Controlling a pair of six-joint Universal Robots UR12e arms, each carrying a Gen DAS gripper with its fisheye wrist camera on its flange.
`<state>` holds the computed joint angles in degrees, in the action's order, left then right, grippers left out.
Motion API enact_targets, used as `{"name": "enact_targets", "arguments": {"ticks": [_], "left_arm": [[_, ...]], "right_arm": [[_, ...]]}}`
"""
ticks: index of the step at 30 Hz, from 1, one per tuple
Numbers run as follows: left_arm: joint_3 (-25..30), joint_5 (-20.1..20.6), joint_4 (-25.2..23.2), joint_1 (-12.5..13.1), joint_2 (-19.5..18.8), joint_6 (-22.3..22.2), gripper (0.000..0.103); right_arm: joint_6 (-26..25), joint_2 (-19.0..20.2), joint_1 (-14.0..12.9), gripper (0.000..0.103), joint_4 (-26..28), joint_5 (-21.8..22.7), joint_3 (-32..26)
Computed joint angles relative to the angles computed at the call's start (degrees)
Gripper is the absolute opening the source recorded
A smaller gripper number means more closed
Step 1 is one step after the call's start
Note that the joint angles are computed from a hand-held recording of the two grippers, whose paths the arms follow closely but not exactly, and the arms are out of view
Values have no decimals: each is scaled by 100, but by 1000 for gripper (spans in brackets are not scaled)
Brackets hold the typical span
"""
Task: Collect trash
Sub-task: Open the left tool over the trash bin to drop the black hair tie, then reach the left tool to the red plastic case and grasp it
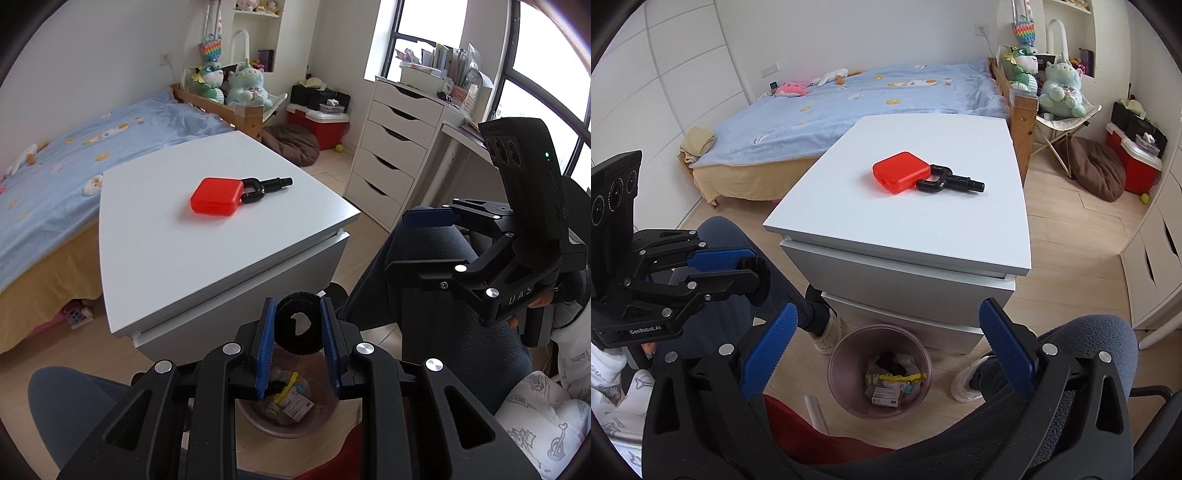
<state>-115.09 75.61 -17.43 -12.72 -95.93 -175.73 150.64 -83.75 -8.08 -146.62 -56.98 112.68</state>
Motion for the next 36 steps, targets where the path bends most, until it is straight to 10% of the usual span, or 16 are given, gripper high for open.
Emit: {"name": "enact_targets", "arguments": {"ticks": [8, 11, 14, 36], "left_arm": [[34, -69, -101, -25, -21, 100, 29], [22, -80, -15, -24, -46, 89, 74], [0, -133, 61, -7, -59, 63, 91], [151, 234, 131, 67, -156, -188, 95]], "right_arm": [[81, 0, -58, 97, -27, 82, 5], [91, -4, -72, 97, -36, 102, 14], [86, -1, -75, 97, -15, 96, 9], [120, 63, -48, 98, -48, 131, -61]]}}
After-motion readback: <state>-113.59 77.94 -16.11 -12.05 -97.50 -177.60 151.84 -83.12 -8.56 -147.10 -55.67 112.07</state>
